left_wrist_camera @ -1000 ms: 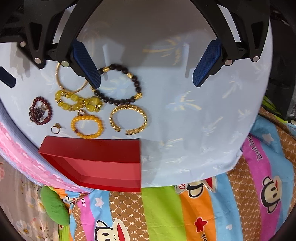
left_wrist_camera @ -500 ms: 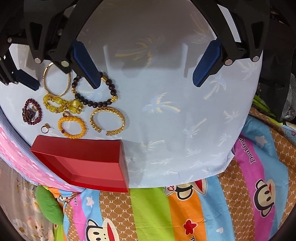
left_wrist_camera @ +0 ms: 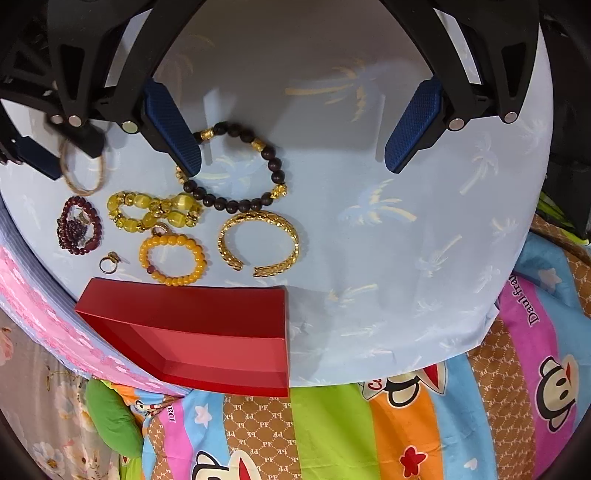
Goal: Organize jewelry
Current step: 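Move right tool to the thin gold bangle while left tool approaches the black bead bracelet, then grasp and lift the gold bangle with right tool while left tool lifts the black bead bracelet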
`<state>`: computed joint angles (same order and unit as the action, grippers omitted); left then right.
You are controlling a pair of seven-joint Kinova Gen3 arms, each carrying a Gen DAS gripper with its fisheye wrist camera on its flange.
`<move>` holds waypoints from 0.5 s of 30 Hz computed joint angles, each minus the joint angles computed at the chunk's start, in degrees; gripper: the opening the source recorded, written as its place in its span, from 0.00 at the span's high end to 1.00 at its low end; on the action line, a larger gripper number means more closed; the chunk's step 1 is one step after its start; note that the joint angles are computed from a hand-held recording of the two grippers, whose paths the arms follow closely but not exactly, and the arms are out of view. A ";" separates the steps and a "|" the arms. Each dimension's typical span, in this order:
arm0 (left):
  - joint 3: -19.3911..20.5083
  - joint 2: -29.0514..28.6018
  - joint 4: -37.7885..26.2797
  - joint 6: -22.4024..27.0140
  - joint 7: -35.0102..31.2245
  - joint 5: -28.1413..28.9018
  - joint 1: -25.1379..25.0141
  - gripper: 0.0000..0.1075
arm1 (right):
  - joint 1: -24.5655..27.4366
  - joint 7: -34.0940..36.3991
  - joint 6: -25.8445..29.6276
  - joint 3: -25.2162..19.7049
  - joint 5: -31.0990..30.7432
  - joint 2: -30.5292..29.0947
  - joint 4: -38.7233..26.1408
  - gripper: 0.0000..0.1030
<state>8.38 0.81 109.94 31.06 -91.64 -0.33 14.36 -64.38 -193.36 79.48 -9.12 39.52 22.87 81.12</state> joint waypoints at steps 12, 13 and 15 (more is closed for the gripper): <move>0.01 1.84 -0.98 0.36 -2.73 1.50 -0.26 0.52 | 0.26 -0.68 -0.83 -0.64 0.51 -0.79 1.13 0.43; 0.12 1.80 -0.94 0.24 -3.81 2.28 -0.28 0.56 | 0.22 -0.74 -0.91 -0.61 0.52 -0.89 1.30 0.43; 0.25 1.66 -0.87 0.08 -5.03 3.10 -0.15 0.76 | 0.04 -0.94 -0.86 -0.62 0.60 -1.00 1.37 0.43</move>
